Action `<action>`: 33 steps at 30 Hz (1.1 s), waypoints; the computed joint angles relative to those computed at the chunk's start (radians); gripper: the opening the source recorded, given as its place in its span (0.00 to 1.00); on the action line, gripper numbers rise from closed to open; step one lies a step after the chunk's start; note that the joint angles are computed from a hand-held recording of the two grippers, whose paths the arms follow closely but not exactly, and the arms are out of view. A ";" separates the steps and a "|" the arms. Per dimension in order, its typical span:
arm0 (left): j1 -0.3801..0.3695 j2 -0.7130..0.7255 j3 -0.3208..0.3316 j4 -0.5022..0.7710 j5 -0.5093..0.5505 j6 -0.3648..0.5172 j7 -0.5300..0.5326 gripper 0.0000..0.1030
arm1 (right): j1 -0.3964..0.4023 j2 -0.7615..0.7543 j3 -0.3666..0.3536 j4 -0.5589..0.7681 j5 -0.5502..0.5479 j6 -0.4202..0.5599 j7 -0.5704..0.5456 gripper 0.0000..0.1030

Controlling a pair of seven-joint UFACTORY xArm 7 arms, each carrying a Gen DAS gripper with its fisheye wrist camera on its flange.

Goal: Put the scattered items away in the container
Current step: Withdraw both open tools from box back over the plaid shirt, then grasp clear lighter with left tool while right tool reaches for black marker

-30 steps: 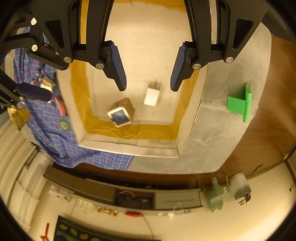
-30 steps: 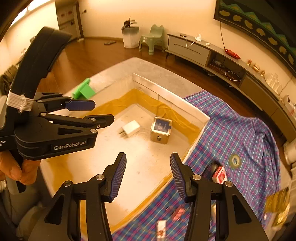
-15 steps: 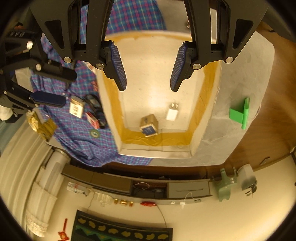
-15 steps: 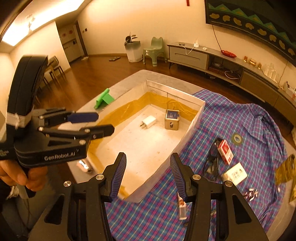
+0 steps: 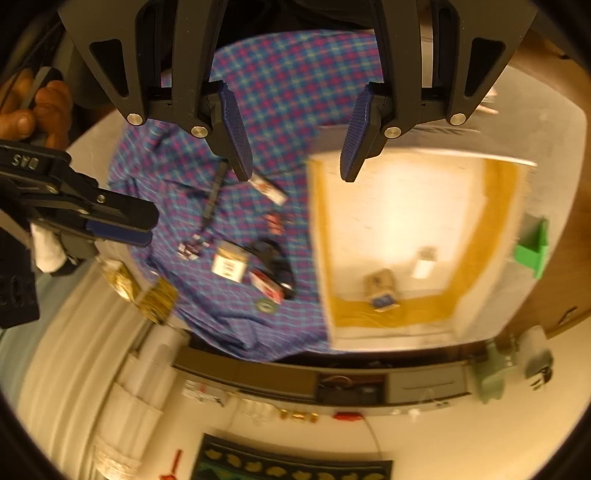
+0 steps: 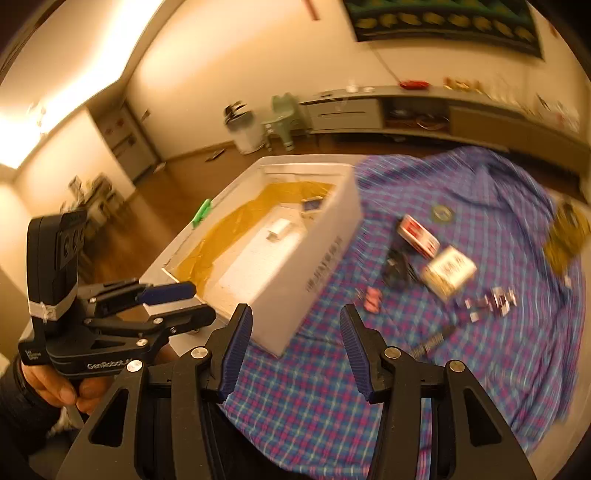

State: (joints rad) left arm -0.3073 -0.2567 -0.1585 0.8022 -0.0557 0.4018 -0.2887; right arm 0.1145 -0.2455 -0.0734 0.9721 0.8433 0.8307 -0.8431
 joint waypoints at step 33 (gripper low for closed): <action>-0.121 0.557 0.045 0.330 0.207 -0.002 -0.401 0.51 | -0.123 0.341 0.102 0.012 0.116 -0.232 -0.021 0.42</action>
State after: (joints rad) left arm -0.4287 0.3001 -0.1137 1.1320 0.1515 0.3993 -0.6898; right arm -0.0081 0.0957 0.0285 0.9843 0.9590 0.5985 -0.8641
